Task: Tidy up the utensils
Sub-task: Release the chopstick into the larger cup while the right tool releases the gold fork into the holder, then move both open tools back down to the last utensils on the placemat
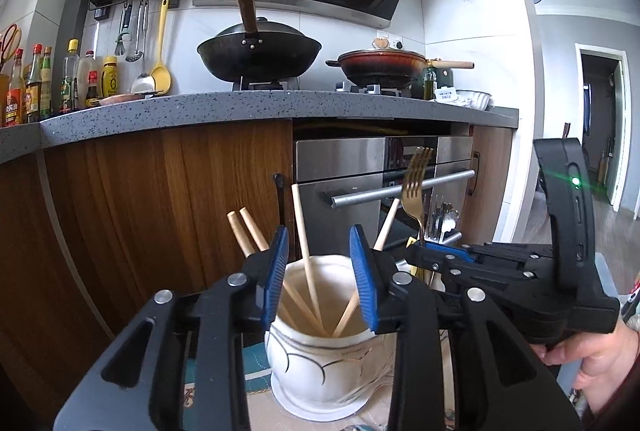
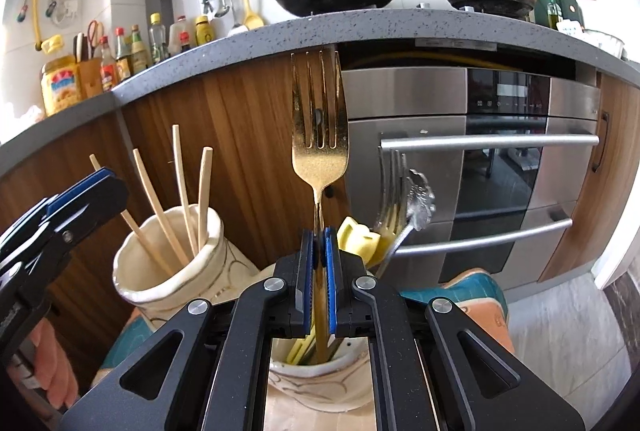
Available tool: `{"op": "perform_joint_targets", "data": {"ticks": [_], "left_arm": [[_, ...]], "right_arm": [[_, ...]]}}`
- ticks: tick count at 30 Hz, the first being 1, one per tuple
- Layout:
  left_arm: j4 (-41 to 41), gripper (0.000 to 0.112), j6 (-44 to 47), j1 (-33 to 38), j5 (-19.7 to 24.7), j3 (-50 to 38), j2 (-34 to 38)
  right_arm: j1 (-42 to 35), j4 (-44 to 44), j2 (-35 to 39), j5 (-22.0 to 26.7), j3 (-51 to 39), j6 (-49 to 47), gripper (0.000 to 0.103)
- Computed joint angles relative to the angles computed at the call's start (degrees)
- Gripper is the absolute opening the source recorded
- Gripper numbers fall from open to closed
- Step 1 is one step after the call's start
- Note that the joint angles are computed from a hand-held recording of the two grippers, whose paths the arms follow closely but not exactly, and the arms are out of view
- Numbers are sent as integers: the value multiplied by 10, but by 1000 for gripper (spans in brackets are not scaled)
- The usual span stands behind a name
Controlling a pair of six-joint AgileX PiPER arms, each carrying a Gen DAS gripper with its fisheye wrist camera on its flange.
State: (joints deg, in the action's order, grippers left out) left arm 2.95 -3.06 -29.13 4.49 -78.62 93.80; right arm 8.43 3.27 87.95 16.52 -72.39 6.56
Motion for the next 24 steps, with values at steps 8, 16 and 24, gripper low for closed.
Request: {"op": "perform_joint_targets", "data": {"ticks": [8, 16, 24], "left_arm": [[-86, 35, 82, 7, 9, 4, -5], [-82, 35, 84, 6, 12, 21, -23], [-91, 36, 93, 13, 23, 63, -65]], "right_arm": [[6, -26, 12, 12, -19, 22, 13], [2, -40, -24, 16, 12, 61, 22], [23, -114, -119, 25, 104, 160, 40]]}}
